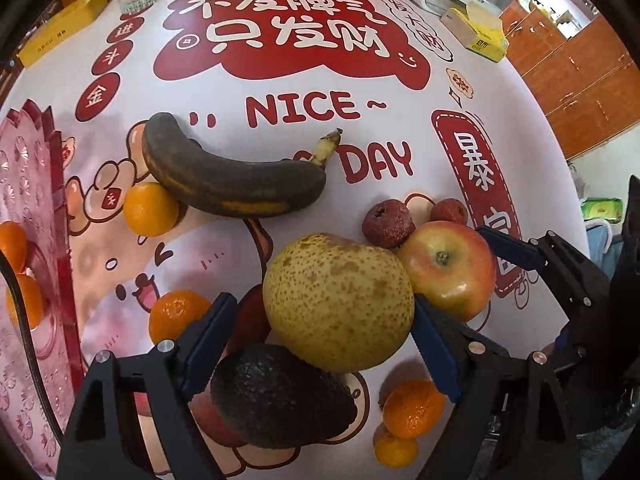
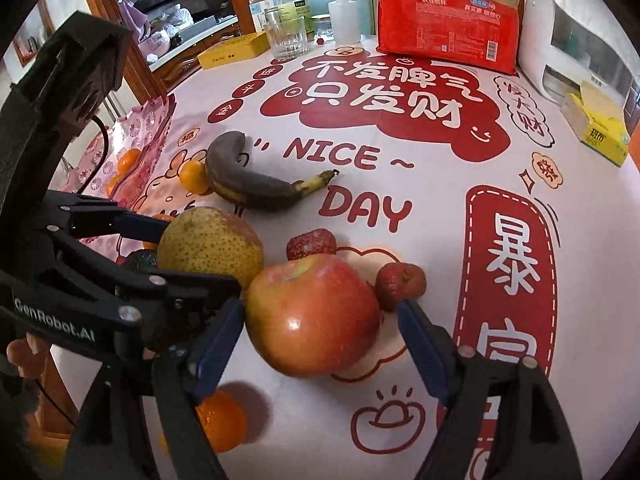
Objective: Organize fruits
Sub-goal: 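Grasp the yellow pear with the left tool while the right tool grasps the red apple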
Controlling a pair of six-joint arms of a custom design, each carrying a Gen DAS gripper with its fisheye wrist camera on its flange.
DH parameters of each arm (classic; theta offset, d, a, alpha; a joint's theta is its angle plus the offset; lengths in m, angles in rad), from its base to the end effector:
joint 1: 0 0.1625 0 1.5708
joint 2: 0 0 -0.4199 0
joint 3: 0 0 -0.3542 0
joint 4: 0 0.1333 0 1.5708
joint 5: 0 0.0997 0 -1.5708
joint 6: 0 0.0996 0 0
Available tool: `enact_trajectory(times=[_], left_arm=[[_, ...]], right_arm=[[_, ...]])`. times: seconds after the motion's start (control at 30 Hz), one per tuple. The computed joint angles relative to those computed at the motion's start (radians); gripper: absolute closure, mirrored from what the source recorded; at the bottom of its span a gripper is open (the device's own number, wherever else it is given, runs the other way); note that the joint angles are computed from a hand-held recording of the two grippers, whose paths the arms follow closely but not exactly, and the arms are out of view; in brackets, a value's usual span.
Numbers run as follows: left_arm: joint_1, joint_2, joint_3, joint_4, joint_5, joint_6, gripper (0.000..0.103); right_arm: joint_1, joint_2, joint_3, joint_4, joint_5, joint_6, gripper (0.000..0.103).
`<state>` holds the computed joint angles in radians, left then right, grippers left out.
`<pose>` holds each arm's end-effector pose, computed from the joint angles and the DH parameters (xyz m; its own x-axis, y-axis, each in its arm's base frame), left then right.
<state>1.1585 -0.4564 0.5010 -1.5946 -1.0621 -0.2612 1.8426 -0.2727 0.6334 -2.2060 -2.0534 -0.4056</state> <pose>-0.1655 -0.8321 0.2427 -0.8726 0.1105 -0.4758 0.1814 0.9777 -0.1057 0.3136 -0.8009 0.0927 -0.7131 -0.4730 0.5174 -0.5874 0.8060 -0.0728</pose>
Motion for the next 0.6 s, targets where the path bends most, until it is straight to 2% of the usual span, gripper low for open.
enact_trajectory(times=[0.13,0.23,0.3,0.33,0.6], left_arm=[[0.003,0.001,-0.003,-0.006,-0.013,0.024,0.018],[0.008,0.009,-0.022,-0.01,-0.032,0.027,0.018],[0.009,0.024,-0.048,0.0,-0.035,0.033,0.018],[0.009,0.027,-0.053,0.002,-0.035,0.035,0.018],[0.002,0.054,-0.076,0.019,-0.011,0.064,0.019]], right_arm=[[-0.012,-0.002,-0.02,0.058,0.03,0.034,0.02],[-0.017,0.021,-0.065,0.121,0.025,0.062,0.02],[-0.02,0.032,-0.085,0.146,0.032,0.075,0.025],[-0.023,0.032,-0.088,0.154,0.051,0.08,0.032],[-0.02,0.003,-0.03,0.094,0.028,0.068,0.032]])
